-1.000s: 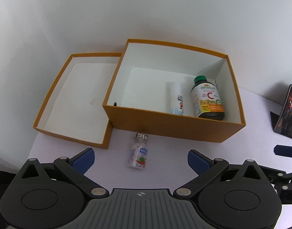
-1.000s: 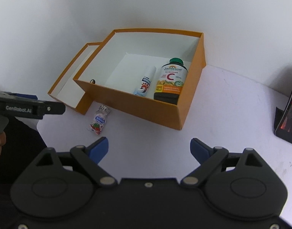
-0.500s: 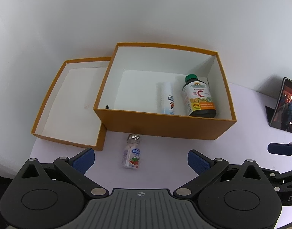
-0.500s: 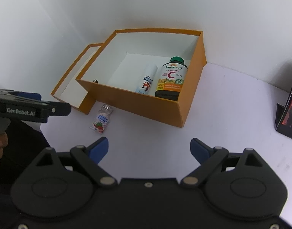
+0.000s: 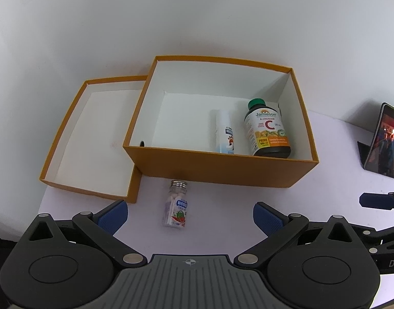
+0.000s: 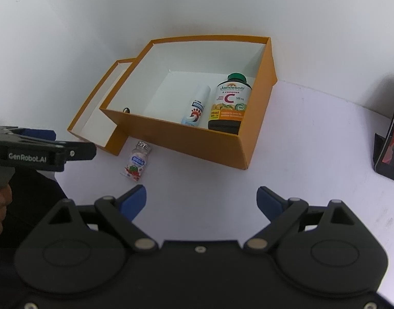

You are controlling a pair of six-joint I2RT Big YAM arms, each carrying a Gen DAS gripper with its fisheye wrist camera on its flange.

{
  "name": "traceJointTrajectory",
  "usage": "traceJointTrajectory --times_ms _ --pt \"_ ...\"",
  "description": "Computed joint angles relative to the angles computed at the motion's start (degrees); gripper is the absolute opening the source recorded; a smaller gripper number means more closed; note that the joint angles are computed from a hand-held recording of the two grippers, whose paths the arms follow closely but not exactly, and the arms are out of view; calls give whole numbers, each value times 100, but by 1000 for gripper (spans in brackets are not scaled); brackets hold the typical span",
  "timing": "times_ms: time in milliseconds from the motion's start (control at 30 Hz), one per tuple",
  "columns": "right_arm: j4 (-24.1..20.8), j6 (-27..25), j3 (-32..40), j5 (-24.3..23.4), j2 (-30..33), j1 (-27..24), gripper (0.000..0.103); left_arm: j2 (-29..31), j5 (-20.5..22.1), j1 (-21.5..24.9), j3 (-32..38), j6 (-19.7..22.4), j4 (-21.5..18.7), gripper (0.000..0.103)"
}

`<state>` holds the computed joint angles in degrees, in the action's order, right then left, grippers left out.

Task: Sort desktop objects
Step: 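Move the left tool toward the clear candy bottle on the table, then close the left gripper around the clear candy bottle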

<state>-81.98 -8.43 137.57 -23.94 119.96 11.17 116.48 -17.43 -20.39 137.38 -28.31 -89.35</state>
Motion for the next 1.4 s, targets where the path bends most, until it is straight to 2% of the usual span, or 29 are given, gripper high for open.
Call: traceJointTrajectory --times_ms 367,800,967,1033,1067,1100,1133,1200,1400 --pt "-118 6 82 23 63 19 92 -64 -2 -4 -150 -43 90 103" --pt "-120 103 211 302 125 51 92 -88 42 6 -296 -30 189 103" --pt "-190 112 217 364 138 63 92 -245 -109 59 -822 246 550 103" --pt "-227 119 218 399 147 70 92 -340 -178 100 -1181 480 806 103" --pt "-269 120 212 440 151 80 92 -475 -239 122 -1590 788 1220 103" --pt "-309 111 209 470 154 88 92 -489 -241 142 -1726 912 1347 103" --pt "-349 90 206 492 154 97 92 -491 -200 161 -1788 951 1400 103" --pt "-430 35 201 543 155 119 92 -505 122 273 -2136 1014 1801 103" --pt "-587 -71 220 734 138 170 92 -41 467 450 -2077 854 1835 103"
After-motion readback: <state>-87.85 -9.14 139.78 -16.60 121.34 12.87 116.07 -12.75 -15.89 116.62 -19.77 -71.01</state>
